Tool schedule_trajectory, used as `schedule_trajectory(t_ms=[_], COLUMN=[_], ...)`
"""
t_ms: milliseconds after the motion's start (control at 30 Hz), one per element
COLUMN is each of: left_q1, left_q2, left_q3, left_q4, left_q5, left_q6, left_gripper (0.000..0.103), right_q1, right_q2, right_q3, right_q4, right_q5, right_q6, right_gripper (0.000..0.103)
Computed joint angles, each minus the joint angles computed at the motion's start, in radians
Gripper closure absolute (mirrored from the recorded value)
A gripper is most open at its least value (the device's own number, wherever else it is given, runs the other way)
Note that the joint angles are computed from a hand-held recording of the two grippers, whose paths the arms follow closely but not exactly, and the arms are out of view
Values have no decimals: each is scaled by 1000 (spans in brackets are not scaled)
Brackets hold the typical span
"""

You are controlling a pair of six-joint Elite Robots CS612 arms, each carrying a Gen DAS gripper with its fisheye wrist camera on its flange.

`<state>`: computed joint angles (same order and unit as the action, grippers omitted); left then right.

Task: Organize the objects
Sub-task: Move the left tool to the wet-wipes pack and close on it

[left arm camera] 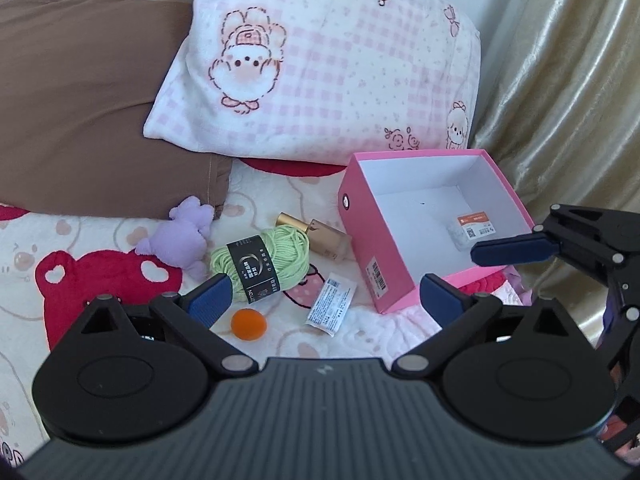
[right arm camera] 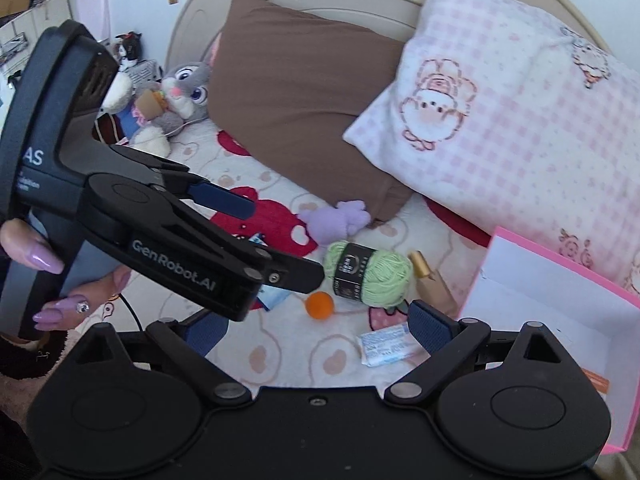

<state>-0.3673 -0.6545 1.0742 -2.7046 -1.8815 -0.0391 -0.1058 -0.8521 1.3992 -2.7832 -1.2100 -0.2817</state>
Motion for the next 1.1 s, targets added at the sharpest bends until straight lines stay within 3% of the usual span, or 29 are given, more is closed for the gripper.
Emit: schedule_trajectory(t_ms=[100,400,500,600,733,867,1033,1100], left_q1=[13,46,67,89,109,118,120,124], left_q2=[27,131,165,187,220,253,294,309], left_q3=[-22,-117,-158,-181,-217,-245,-292,-295], left_q4=[-14,98,169,197,207,190,218,171], left_q5=[-1,100,100,96,102,91,105,94], left_q6=[-69,-127,-133,-150,-200,-196,-244,-257], left_gripper=[2,2,2,3,4,13,27,27], right_q1=[4,14,33,54,78,88,91,91], right_q2=[31,139,181,223,244,262,293,309], right_q3=[-35,-140,-184,-231,-238,-256,-291,-302], right_q4=[39,73,62,71,28,43,91,84], right_q5=[35,55,-22,-90,-119,-71,23,55], right_q6=[-40,82,167,170,54,-21,8,26], right_gripper=[5,5,5,6,6,6,10,11])
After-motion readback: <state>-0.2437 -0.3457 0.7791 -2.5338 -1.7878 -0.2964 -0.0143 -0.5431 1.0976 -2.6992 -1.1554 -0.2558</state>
